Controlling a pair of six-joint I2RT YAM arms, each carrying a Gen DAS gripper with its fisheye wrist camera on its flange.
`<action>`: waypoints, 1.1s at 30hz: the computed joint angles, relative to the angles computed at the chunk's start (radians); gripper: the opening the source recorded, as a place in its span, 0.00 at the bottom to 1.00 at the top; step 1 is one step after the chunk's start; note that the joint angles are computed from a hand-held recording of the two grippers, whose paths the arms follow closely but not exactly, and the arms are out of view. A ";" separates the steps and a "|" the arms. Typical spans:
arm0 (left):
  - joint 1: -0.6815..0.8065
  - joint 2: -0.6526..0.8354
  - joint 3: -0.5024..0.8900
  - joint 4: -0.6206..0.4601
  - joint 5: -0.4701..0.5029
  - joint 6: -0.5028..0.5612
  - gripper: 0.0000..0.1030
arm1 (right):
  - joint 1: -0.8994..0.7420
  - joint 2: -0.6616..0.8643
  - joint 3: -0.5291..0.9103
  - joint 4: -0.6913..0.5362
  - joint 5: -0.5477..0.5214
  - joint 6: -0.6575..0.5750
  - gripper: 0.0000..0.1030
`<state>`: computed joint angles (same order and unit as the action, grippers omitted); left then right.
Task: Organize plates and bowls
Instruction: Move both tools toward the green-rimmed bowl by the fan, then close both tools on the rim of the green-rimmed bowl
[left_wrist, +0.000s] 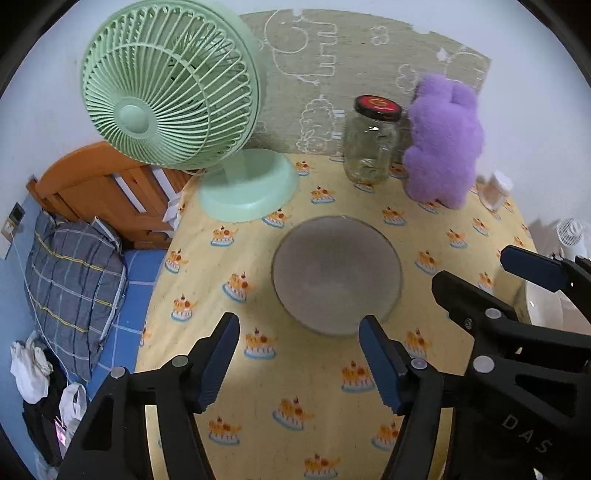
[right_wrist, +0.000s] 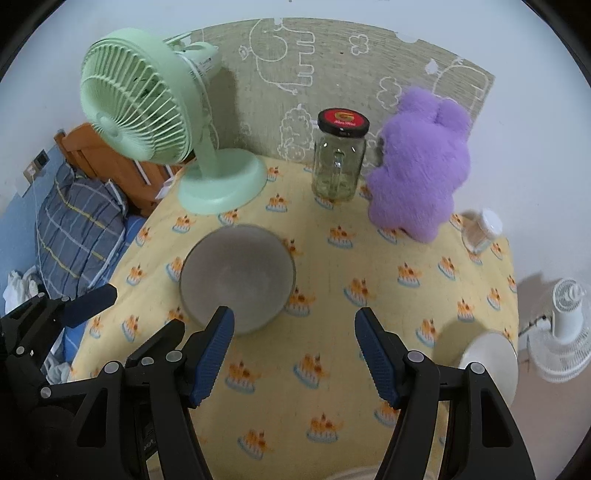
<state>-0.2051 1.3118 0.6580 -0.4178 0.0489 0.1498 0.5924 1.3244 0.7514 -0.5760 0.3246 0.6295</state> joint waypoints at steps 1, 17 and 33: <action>-0.001 0.027 0.010 0.020 -0.001 -0.003 0.67 | -0.024 0.018 0.000 0.031 -0.013 -0.022 0.69; -0.025 0.378 0.139 0.221 -0.039 -0.050 0.54 | -0.200 0.341 0.084 0.288 -0.127 -0.152 0.58; -0.050 0.535 0.200 0.236 -0.119 -0.050 0.23 | -0.249 0.530 0.114 0.390 -0.243 -0.193 0.16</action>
